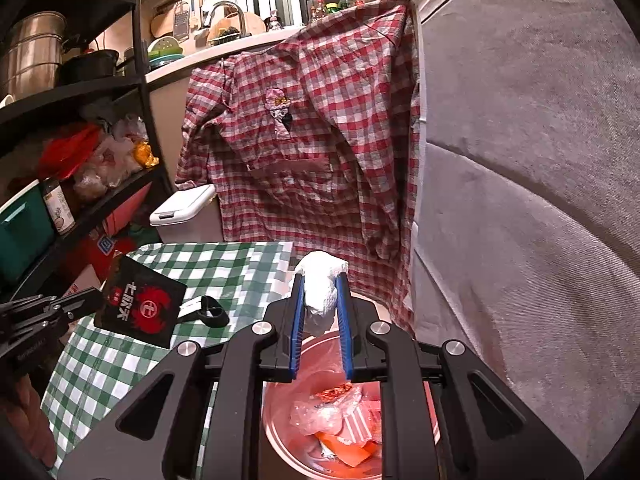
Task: Collect trash
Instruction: 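Carry the tissue with the right tool while the left tool carries the packet over the pink bucket, then open the right tool over the bucket while the left tool releases the packet into it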
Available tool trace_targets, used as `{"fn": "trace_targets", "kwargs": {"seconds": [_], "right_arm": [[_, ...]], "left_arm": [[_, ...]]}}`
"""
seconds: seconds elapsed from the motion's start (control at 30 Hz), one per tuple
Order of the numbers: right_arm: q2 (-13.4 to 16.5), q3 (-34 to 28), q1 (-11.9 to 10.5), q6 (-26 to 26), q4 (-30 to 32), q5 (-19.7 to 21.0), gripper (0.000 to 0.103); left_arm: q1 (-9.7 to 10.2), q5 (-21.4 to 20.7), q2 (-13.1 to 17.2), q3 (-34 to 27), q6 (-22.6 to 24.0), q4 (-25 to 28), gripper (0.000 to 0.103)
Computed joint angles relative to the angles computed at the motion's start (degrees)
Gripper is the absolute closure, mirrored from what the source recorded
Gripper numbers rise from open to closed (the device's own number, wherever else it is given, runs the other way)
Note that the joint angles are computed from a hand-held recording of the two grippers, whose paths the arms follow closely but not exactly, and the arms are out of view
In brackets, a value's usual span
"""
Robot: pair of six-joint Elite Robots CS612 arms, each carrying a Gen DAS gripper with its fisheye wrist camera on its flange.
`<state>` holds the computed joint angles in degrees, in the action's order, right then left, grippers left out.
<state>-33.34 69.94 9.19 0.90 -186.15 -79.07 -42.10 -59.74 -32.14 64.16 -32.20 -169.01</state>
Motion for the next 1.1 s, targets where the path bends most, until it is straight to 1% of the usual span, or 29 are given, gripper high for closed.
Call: {"fn": "trace_targets", "kwargs": {"seconds": [0.53, 0.83, 0.9, 0.97, 1.0, 1.03, 1.07, 1.1], "right_arm": [[0.1, 0.1, -1.4, 0.3, 2.8, -2.4, 0.087], [0.5, -0.6, -1.6, 0.7, 4.7, -3.0, 0.087], [0.6, -0.9, -1.6, 0.7, 5.5, -3.0, 0.085], [0.7, -1.3, -1.7, 0.7, 7.4, -2.5, 0.081], [0.8, -1.5, -1.7, 0.8, 7.9, -2.6, 0.077], [0.9, -1.7, -1.6, 1.0, 8.1, -3.1, 0.071], [0.9, -1.7, -1.6, 1.1, 8.1, -3.2, 0.068], [0.9, -1.8, -1.6, 1.2, 8.2, -3.3, 0.068]], "left_arm": [[-0.76, -4.4, 6.6, -12.0, 2.1, 5.4, 0.103], [-0.8, -7.2, 9.3, -17.3, 2.5, 8.2, 0.103], [-0.69, -8.3, 9.6, -17.9, 2.4, 9.2, 0.103], [-0.44, -9.9, 9.9, -18.5, 2.4, 10.2, 0.103], [-0.35, -10.3, 9.9, -18.6, 2.4, 10.6, 0.099], [-0.27, -10.6, 9.9, -18.6, 2.4, 10.5, 0.095], [-0.24, -10.7, 9.8, -18.3, 2.5, 10.2, 0.088], [-0.21, -10.8, 9.8, -18.2, 2.6, 10.1, 0.087]]}}
